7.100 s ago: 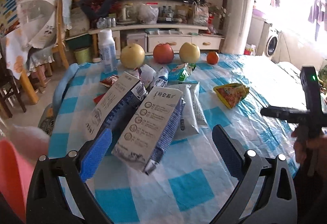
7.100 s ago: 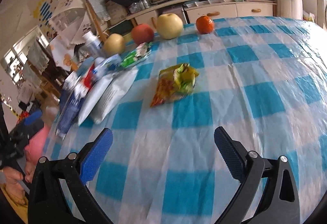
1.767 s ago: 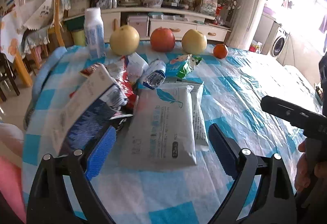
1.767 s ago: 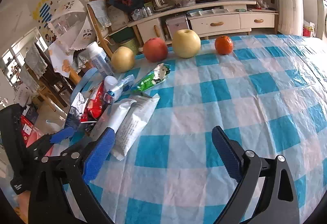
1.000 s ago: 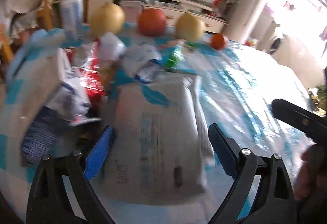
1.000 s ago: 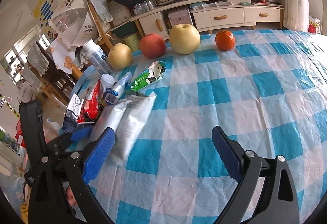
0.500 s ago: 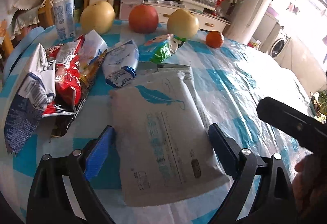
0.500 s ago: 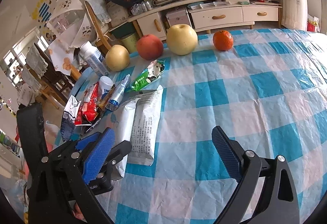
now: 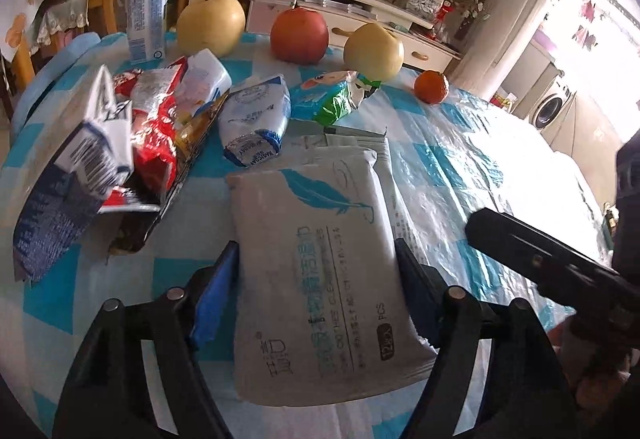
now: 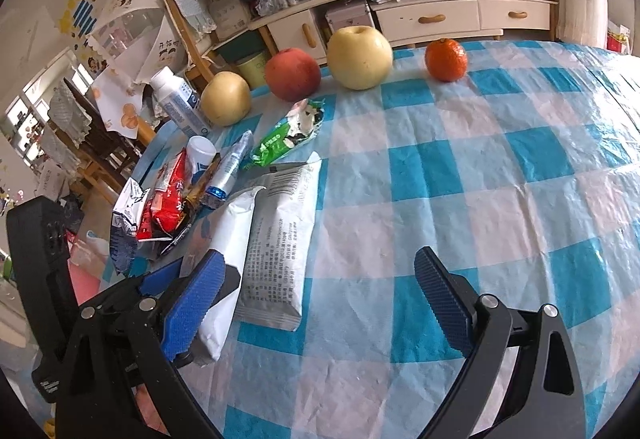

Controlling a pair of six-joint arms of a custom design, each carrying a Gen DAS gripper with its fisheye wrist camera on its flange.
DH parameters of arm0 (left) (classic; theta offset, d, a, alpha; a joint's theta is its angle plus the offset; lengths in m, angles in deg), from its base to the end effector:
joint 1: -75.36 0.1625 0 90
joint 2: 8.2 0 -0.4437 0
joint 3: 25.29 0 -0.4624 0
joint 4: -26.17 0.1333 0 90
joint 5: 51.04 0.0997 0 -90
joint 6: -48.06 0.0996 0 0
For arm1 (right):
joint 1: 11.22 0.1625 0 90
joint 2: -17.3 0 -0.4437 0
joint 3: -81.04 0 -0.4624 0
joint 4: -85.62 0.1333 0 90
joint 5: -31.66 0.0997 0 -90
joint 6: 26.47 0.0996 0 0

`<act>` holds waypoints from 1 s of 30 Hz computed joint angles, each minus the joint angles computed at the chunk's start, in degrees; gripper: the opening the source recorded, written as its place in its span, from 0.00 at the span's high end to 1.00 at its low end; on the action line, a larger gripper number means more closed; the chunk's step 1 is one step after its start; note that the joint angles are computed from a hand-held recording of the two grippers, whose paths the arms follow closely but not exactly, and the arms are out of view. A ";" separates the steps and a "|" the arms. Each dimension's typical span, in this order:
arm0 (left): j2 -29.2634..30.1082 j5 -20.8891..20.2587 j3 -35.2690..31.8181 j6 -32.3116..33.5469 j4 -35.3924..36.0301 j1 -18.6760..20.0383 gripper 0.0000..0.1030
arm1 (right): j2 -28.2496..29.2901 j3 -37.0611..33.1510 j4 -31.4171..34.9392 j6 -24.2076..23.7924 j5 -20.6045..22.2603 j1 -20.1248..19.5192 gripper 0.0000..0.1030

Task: Collect trash
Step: 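Grasp the white wipes packet with the left tool while the right tool grasps the green wrapper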

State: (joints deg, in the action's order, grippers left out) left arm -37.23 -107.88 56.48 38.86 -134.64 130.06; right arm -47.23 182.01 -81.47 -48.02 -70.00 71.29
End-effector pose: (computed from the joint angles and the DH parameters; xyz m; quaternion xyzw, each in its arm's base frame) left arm -0.3024 -0.7521 -0.0386 0.1701 0.9322 -0.2460 0.2038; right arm 0.0207 -0.7107 0.2794 0.0792 -0.9302 0.3106 0.1788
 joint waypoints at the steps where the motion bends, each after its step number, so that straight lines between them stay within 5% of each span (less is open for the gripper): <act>1: -0.52 -0.23 0.64 -0.07 -0.36 -0.01 0.27 | 0.19 -0.11 0.01 -0.35 0.04 0.04 0.08; 13: -9.07 -2.87 11.24 4.31 -13.30 -0.43 0.27 | 2.81 -2.71 0.10 -0.68 3.31 0.21 0.08; 19: -10.70 -2.60 13.87 7.36 -19.88 -0.58 0.27 | 5.77 -8.07 3.85 4.00 10.44 -0.91 0.09; 22: -11.14 -2.83 14.76 8.31 -22.68 -0.70 0.27 | 8.00 -11.99 6.37 6.55 12.18 -1.12 0.23; 30: -11.99 -2.77 16.19 9.62 -28.06 -0.35 0.27 | 14.61 -22.54 13.46 14.13 14.65 -2.35 0.37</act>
